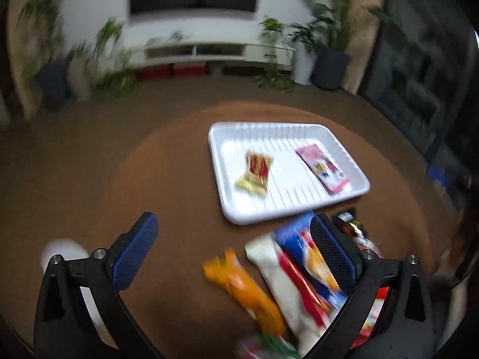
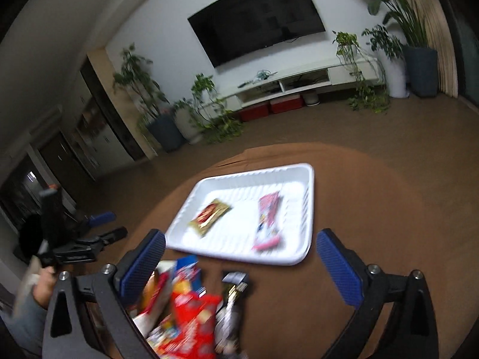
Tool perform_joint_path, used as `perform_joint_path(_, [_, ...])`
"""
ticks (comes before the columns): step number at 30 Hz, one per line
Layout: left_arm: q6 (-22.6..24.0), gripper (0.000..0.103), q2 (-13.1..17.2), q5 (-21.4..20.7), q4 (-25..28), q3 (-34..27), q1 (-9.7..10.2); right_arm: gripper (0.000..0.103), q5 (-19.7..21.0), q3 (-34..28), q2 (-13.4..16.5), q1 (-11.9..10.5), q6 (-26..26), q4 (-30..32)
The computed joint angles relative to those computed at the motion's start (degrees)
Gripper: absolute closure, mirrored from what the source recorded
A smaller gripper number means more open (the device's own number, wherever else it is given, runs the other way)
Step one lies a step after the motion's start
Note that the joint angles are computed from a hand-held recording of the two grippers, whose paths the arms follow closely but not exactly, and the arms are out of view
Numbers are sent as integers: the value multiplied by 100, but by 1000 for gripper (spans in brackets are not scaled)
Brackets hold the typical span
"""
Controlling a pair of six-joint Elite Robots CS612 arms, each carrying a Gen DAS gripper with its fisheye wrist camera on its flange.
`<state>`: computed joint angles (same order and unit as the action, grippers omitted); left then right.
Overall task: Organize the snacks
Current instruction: 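Move both open grippers back over the snack pile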
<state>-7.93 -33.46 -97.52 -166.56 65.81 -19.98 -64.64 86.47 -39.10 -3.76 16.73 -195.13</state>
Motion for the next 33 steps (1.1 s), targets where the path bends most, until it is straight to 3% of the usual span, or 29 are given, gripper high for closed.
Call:
perform_joint_path(3, [-694, 0, -210, -476, -599, 669, 135, 0, 273, 475, -80, -35, 491, -550])
perform_joint_path(6, [-1074, 0, -379, -818, -921, 1224, 203, 0, 450, 907, -138, -51, 910, -849])
perform_joint_path(9, [-1174, 0, -583, -964, -1086, 1777, 176, 5, 453, 1271, -170, -38, 1404, -1073])
perform_joint_path(13, [-1137, 0, -763, -1005, -1265, 2337, 17, 9, 153, 1664, -286, 60, 1603, -944])
perform_joint_path(18, [-848, 0, -857, -812, -1164, 2651, -291, 17, -361, 1875, -416, 299, 1235, -620])
perform_joint_path(22, [-811, 1, -810, -768, -1039, 2615, -450, 24, -536, 1880, -464, 425, 937, -445])
perform_joint_path(24, [-715, 1, -816, -529, -919, 2587, -543, 25, -593, 1862, -478, 495, 765, -397])
perform_joint_path(28, [-688, 2, -739, -344, -750, 2422, -618, 28, -648, 1832, -482, 583, 592, -343])
perform_joint_path(33, [-583, 14, -617, -274, -377, 2129, -654, 29, -647, 1809, -482, 609, 537, -252])
